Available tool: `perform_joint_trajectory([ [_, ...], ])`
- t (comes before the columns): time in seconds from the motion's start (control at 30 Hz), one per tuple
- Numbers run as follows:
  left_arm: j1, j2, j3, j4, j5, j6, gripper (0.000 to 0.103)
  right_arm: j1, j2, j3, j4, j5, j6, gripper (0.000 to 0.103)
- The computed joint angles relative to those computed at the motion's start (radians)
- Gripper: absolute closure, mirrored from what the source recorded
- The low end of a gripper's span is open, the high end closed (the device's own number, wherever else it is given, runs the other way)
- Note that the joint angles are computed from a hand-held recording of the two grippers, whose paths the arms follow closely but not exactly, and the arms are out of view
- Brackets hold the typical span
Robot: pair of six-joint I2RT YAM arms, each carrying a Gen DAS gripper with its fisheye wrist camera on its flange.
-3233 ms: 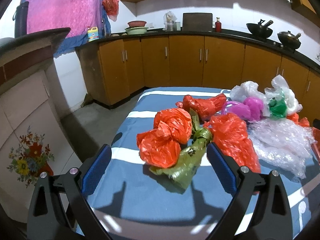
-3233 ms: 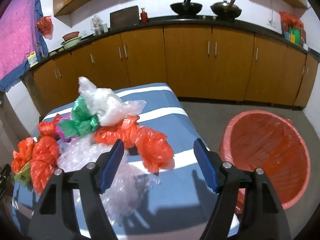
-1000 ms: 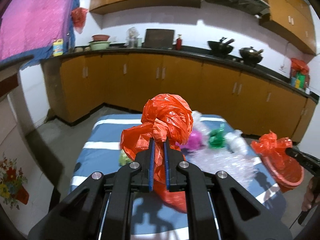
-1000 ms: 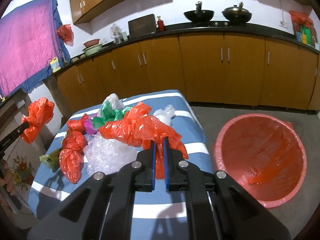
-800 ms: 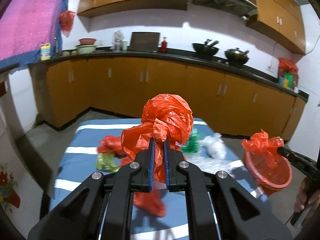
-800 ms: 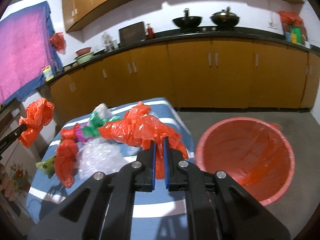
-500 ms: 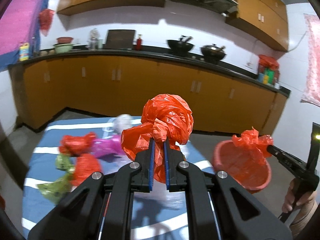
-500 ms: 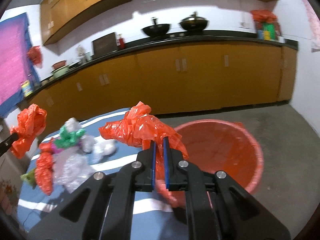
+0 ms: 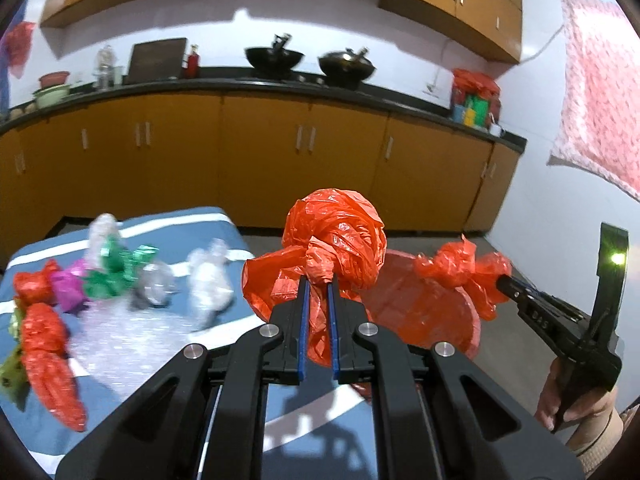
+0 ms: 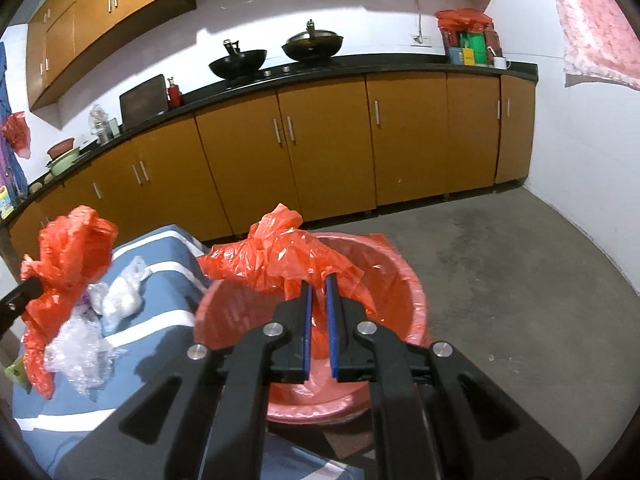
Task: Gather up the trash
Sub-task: 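Carry the red bag over the basket with the right tool and release it, then return the right tool to the table and grasp the bubble wrap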
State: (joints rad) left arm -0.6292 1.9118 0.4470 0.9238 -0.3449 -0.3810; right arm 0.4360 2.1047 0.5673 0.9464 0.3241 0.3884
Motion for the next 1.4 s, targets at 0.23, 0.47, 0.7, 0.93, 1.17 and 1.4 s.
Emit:
perform_joint_trajectory([
  [0.23, -0.03, 0.147, 0.205, -0.122, 0.034, 0.002, 0.095, -0.062, 0.042, 0.032, 0.013, -0.033, -0.005, 0.095],
  [0.47, -0.032, 0.238, 0.348, -0.206, 0.064, 0.008, 0.095, -0.106, 0.085, 0.092, 0.003, -0.071, 0.0, 0.095],
  [0.7, -0.026, 0.291, 0.44, -0.265, 0.104, 0.0, 0.086, -0.113, 0.101, 0.119, 0.02, -0.089, -0.002, 0.077],
  [0.93, 0.011, 0.276, 0.386, -0.24, 0.108, -0.023, 0.066, -0.125, 0.093, 0.077, 0.055, -0.078, -0.011, 0.068],
  [1.17, 0.047, 0.192, 0.245, -0.162, 0.042, -0.004, 0.066, -0.101, 0.054, 0.062, 0.026, -0.072, -0.015, 0.068],
  [1.4, 0.118, 0.075, 0.003, 0.001, -0.042, 0.01, 0.059, 0.026, 0.027, 0.107, -0.04, -0.083, -0.025, 0.068],
])
